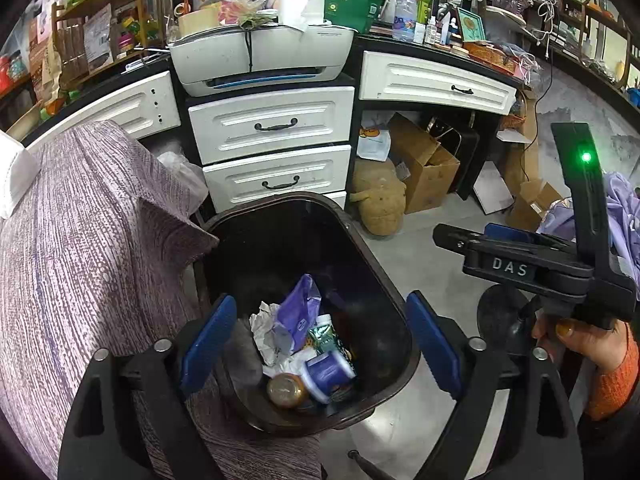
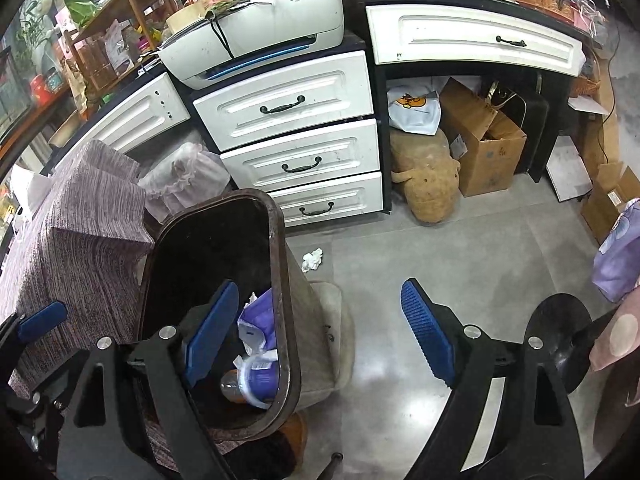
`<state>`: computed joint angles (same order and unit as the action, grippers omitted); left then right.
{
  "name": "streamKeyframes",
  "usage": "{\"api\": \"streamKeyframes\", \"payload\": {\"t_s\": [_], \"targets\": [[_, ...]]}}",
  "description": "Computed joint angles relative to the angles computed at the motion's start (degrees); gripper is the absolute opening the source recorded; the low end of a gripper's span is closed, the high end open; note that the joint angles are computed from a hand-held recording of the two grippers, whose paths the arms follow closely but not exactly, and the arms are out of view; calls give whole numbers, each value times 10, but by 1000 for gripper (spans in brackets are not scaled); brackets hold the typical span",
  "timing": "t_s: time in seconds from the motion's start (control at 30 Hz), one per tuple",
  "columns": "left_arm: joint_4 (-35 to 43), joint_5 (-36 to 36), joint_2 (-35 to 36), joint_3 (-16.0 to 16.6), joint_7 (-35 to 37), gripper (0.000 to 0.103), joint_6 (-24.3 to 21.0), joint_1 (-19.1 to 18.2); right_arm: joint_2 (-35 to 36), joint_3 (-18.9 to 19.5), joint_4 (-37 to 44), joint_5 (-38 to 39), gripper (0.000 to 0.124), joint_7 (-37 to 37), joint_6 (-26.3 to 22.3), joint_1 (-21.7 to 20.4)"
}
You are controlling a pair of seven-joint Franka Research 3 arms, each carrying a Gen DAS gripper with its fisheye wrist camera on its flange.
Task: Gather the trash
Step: 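Lower the blue-and-white cup into the black bin and open the left gripper, then move both tools back over the table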
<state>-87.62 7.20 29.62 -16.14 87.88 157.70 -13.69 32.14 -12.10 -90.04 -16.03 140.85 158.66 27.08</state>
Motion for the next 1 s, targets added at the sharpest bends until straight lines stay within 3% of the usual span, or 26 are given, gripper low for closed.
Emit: {"api": "streamKeyframes", "payload": {"t_s": [0.13,0.4,0.63,0.8,1.0], "targets": [[-14,-11,-11,-13,12,91,11,9,0,-3,0,-2,85,5,0,3],[-63,-104,-50,-85,98,94,54,62,0,-1,0,-3,86,6,-3,2],[-111,-168,-95,-103,145,97,97,86,4,14,15,13,86,-15,4,-3],[-148,-148,-133,-62,123,97,130,69,9,27,39,26,87,-45,14,-2],[-190,-143,-174,-31,90,97,147,79,30,67,97,70,91,-127,22,-12]]}}
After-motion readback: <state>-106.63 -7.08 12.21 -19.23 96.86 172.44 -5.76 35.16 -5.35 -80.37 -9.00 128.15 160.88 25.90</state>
